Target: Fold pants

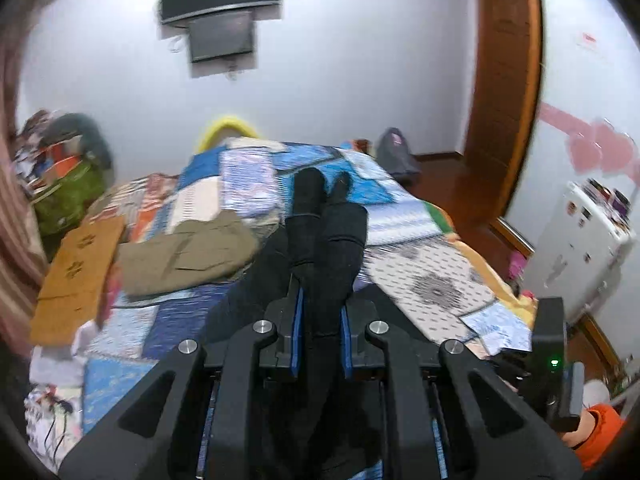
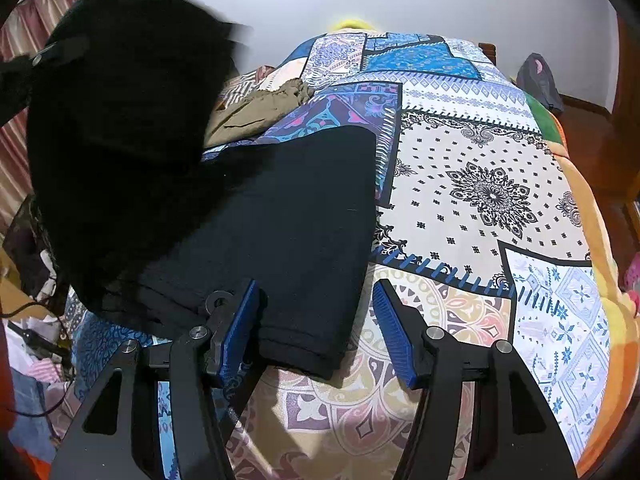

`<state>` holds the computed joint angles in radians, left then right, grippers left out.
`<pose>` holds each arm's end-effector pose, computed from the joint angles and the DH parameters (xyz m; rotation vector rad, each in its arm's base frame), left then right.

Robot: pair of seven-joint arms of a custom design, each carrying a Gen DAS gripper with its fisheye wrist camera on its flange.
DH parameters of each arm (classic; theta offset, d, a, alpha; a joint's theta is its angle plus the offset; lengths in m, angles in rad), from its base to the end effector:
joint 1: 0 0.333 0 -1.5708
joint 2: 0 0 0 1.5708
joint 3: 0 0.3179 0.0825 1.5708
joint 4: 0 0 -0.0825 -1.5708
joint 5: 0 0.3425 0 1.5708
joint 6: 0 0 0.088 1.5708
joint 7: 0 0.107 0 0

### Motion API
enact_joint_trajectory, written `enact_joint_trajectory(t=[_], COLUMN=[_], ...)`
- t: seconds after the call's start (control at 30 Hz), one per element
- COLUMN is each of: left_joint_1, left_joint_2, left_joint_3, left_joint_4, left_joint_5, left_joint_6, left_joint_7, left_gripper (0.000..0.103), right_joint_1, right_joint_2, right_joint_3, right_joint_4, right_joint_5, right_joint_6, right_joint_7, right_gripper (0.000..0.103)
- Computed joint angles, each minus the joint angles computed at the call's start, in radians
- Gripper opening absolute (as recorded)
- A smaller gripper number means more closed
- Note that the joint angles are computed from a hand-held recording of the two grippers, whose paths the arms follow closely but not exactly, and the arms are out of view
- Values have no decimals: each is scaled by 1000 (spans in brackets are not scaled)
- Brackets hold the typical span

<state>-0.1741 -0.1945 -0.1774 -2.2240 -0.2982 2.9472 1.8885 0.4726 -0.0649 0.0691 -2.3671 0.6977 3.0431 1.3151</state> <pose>0.4746 -0.1609 0.5845 -1.3276 2.0428 -0.9985 0.4510 0.2142 0.4554 -1.7929 1.5752 -0.2113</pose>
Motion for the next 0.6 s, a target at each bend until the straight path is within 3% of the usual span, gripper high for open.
enact_joint_trajectory(t=[0.27, 0.37, 0.47, 0.6], left_joint_1=[-50, -74, -85, -84], left_joint_2=[60, 60, 68, 67], left_joint_3=[-61, -50, -37, -40], left_joint_4=[-40, -56, -53, -60], left_joint_5=[76, 38, -10, -33], left_joint_6=[-54, -91, -141, -173], left_joint_7=[-20, 5, 41, 43], left_gripper=[15, 15, 17, 20], right_joint_1=[21, -2, -72, -84], right_joint_2=[-74, -120, -170, -216], right_joint_3=[-31, -25, 15, 4], right_joint_4=[-40, -92, -148, -185], right_joint_5=[119, 12, -163, -252], right_joint_6=[-45, -34, -23, -12], right_joint_7=[-86, 9, 169, 267], right_gripper=[56, 57, 57, 57])
